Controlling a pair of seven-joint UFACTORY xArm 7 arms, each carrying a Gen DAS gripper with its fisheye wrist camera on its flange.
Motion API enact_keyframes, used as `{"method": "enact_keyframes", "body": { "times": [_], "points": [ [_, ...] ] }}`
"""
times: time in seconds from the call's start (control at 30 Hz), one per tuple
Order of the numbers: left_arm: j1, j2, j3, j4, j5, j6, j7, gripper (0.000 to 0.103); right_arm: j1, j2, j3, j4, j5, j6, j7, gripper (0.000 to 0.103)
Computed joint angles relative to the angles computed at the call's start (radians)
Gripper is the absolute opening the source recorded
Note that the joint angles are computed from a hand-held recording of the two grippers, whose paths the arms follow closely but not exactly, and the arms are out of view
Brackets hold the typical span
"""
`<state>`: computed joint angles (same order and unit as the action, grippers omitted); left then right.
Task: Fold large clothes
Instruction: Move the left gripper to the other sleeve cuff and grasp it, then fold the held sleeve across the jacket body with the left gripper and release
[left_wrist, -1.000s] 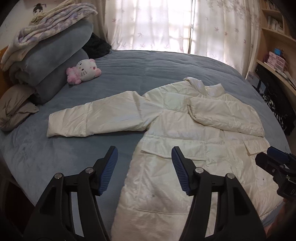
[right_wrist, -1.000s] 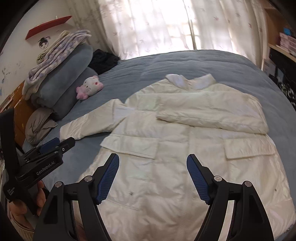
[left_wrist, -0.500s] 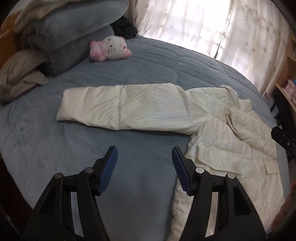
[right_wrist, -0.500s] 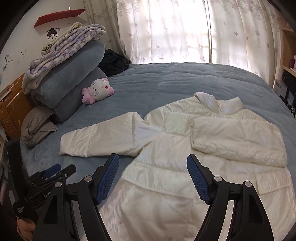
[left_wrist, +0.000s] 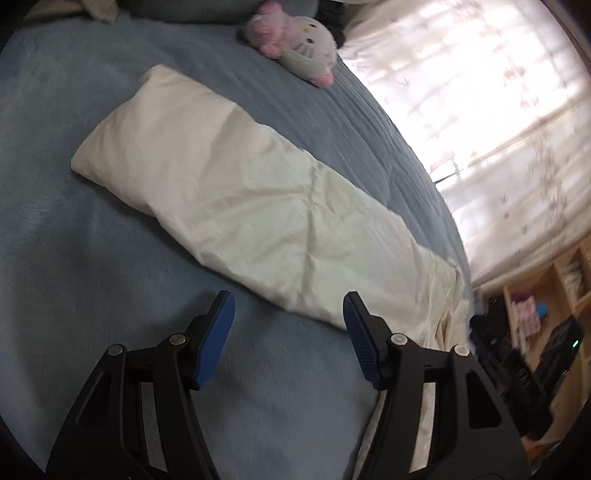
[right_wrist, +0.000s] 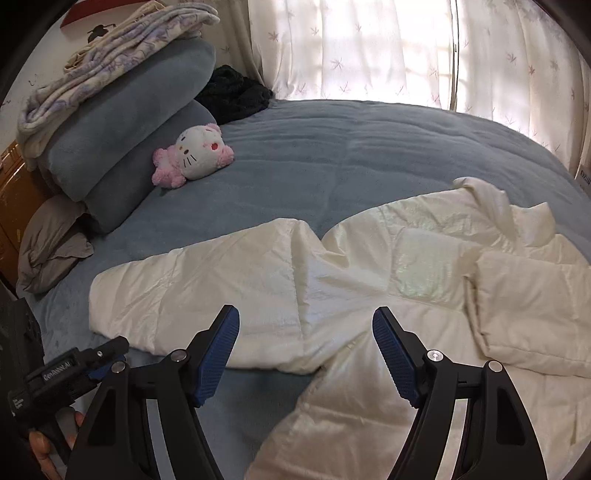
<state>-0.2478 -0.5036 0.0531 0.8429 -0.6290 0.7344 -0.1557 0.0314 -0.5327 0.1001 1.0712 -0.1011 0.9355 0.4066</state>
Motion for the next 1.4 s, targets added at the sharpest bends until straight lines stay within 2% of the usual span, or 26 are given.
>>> {"method": "enact_keyframes", "body": {
  "times": [0.17,0.23,0.33,0.37,0.4,0.43,0.53,0.6,0.7,0.77,0.93,1.07,1.13,1.23,1.33,1.4],
  "points": [
    [-0.013,0.114,0.058,0.015,-0.148,-0.038,0.06,0.058,0.006,0.06,-0.018,-0.049,0.021,-0.071,-0.003,0.076],
    [-0.006,0.147,0.054,0.027,-0.197,-0.064,0.092,0.058,0.009,0.074,-0.028,-0.076,0.035,-0.095,-0.01,0.076],
    [0.018,0.194,0.028,0.057,-0.216,-0.104,0.093,0.058,0.01,0.072,-0.044,-0.118,0.055,-0.122,-0.021,0.076],
    [0.018,0.204,0.027,0.063,-0.212,-0.12,0.078,0.052,0.01,0.073,-0.05,-0.129,0.065,-0.13,-0.025,0.076],
    [0.026,0.213,0.013,0.068,-0.167,-0.142,0.03,0.04,0.01,0.068,-0.054,-0.14,0.074,-0.134,-0.029,0.076],
    [0.075,0.225,-0.039,0.085,-0.08,-0.141,-0.028,0.009,0.012,0.067,-0.062,-0.147,0.086,-0.137,-0.036,0.076],
    [0.101,0.214,-0.09,0.128,0.11,-0.125,-0.137,0.003,0.01,0.037,-0.07,-0.161,0.102,-0.126,-0.052,0.076],
    [0.121,0.198,-0.141,0.192,0.29,-0.079,-0.226,0.003,0.01,0.003,-0.079,-0.165,0.117,-0.109,-0.068,0.076],
    [0.116,0.197,-0.198,0.355,0.497,0.043,-0.29,0.003,0.003,-0.077,-0.104,-0.179,0.146,-0.089,-0.089,0.076],
    [0.094,0.216,-0.227,0.483,0.583,0.134,-0.304,0.003,-0.007,-0.131,-0.117,-0.184,0.155,-0.07,-0.103,0.076],
    [0.015,0.278,-0.31,0.783,0.73,0.293,-0.33,0.003,-0.054,-0.287,-0.168,-0.201,0.152,0.018,-0.156,0.076],
    [-0.087,0.408,-0.395,1.01,0.803,0.349,-0.409,0.003,-0.129,-0.4,-0.219,-0.21,0.118,0.077,-0.191,0.076],
    [-0.165,0.519,-0.44,1.144,0.836,0.387,-0.459,0.003,-0.175,-0.447,-0.26,-0.21,0.102,0.118,-0.21,0.076],
    [-0.324,0.679,-0.49,1.288,0.94,0.404,-0.517,0.003,-0.253,-0.498,-0.343,-0.211,0.07,0.178,-0.247,0.076],
    [-0.508,0.878,-0.49,1.461,1.037,0.473,-0.539,0.003,-0.323,-0.518,-0.415,-0.211,0.032,0.225,-0.301,0.076],
    [-0.577,0.984,-0.487,1.546,1.006,0.522,-0.533,0.004,-0.367,-0.52,-0.461,-0.211,0.006,0.247,-0.343,0.076]
  ]
}}
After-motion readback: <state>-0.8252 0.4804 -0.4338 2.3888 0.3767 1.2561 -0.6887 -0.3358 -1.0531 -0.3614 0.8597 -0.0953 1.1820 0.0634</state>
